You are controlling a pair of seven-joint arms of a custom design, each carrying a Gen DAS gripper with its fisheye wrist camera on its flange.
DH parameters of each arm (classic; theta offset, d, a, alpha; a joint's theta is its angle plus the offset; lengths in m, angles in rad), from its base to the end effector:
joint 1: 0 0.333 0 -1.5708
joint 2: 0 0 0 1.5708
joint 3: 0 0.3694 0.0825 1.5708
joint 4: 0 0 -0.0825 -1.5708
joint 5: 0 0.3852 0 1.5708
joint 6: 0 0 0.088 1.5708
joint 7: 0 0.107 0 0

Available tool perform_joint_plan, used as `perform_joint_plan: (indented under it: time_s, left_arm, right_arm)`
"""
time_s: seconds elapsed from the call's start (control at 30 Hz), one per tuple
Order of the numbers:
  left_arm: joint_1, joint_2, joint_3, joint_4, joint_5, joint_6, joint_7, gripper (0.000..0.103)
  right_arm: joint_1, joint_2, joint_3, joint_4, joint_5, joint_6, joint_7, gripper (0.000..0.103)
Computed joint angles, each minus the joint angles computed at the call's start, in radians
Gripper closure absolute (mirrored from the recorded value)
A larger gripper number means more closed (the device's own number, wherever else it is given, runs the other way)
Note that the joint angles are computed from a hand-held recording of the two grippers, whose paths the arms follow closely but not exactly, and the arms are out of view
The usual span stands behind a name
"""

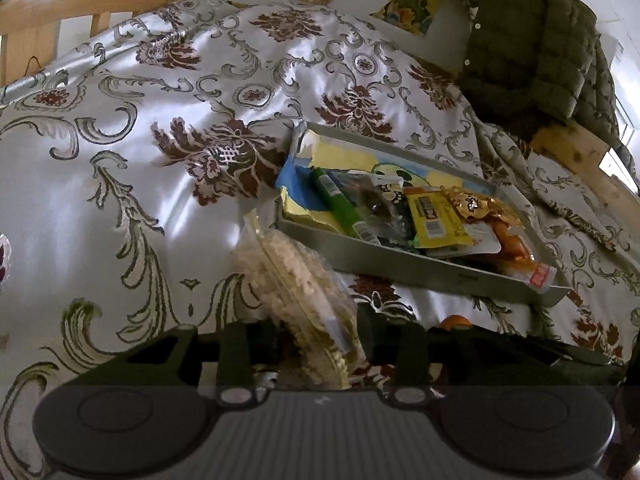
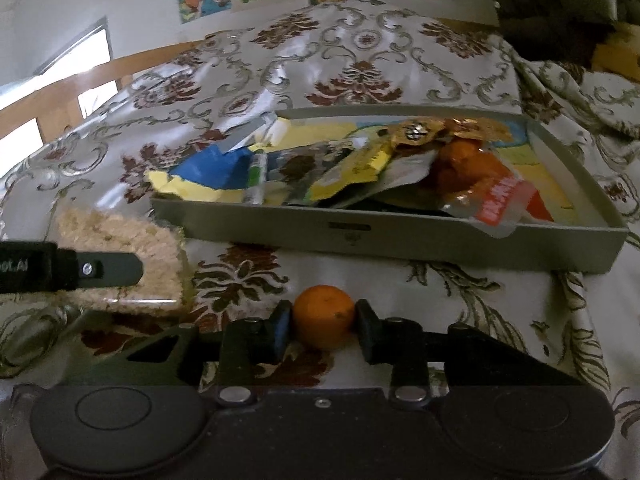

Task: Organize snacks
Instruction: 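Grasp the rice-cake bag with the left gripper while the right gripper grasps the orange, then carry the rice-cake bag and orange over the tray with both grippers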

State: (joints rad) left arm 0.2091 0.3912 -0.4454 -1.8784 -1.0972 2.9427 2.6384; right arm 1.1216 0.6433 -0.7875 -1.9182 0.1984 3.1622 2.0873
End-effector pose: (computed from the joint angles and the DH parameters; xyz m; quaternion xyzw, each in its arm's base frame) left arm 0.6755 -0.0675 0.4153 -0.5761 0.6976 -0.4075 0.1244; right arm 0.6331 0.3026 0.3764 -0.6123 0.6732 -0.2735 0.3116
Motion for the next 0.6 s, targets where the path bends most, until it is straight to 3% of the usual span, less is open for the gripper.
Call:
perform_joint_plan:
  time_s: [0.23,0.43,0.6]
  left_arm:
    - [0.002,-0.008,-0.005,-0.002,-0.018,0.009,0.025,0.068]
    - [-0.024,-0.031,0.039,-0.009,0.051,-0.026,-0.102,0.069]
    - [-0.022,-0.044,0.042,-0.020,0.060,-0.027,-0.121,0.070]
  right_arm:
    - [-0.005,-0.009,0.017,0.001,0.004,0.023,-0.033,0.067]
    - [-0.006,-0.017,0.029,0.005,0.040,0.044,-0.075,0.067]
    - [0.005,-0.020,0.025,0.008,0.072,0.057,-0.111,0.067]
